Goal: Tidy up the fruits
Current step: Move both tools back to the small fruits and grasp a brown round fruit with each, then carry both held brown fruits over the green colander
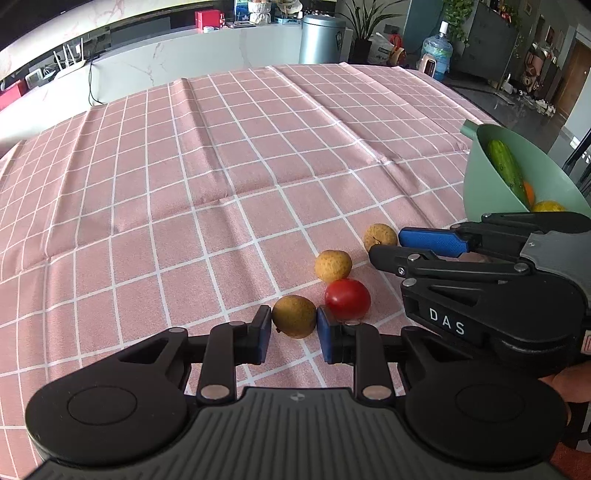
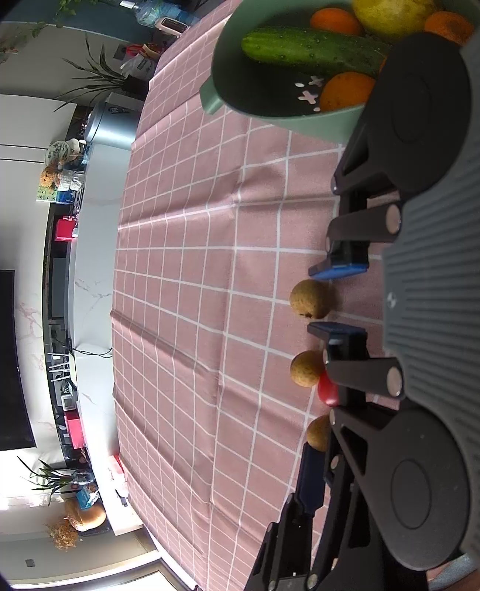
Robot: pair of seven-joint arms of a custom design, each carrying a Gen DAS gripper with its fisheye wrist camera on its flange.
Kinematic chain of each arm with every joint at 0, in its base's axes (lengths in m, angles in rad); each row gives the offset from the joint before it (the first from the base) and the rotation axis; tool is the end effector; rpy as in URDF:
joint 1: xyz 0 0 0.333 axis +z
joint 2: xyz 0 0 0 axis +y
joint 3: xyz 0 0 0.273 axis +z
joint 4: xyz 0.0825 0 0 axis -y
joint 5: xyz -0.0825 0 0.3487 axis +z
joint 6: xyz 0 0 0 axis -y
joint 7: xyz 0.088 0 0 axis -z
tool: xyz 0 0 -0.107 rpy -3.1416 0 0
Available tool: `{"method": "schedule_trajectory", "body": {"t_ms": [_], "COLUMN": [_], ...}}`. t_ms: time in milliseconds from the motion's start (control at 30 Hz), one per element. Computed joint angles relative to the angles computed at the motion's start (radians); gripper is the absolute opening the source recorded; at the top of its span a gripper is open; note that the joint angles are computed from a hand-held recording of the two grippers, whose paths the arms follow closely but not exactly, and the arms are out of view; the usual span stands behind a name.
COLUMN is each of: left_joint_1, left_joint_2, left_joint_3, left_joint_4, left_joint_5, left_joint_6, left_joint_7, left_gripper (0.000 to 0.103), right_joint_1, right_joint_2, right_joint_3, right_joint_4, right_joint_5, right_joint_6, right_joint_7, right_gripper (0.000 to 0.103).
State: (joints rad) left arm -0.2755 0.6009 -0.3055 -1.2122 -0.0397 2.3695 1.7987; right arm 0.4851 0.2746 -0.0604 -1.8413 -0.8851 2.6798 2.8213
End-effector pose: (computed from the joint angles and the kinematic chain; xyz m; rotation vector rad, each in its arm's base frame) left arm 0.6240 -0.3373 0.4771 -1.2148 2.5666 -0.8538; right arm 0.5538 0.2798 0.4099 -1.6517 1.8648 -0.7659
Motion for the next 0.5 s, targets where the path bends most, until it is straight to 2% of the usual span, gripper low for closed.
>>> {"method": "schedule_trajectory", "body": {"t_ms": [267,500], "left_joint_1": [-0.007,0.001], "left_joint_2": [0.01,-0.02], "left_joint_3": [0.016,0.009], "left_joint_4": [0.006,-0.044], "left_joint_5": [0.023,0.03], "left_joint_6": [0.029,0.084], "left_joint_7": [-0.057,-0.063], "left_gripper": [0.029,0.029], "right_joint_1": [0.002,-0.001], "right_joint_2": [0.017,-0.004], "right_joint_3": [-0.013,-0.021], "right_joint_4": [0.008,-0.021], "right_joint_5": [-0.013,-0.025], "right_joint_6": [0.017,0.052], "right_joint_7": [0.024,0.051], "right_gripper": [0.021,0.021]}}
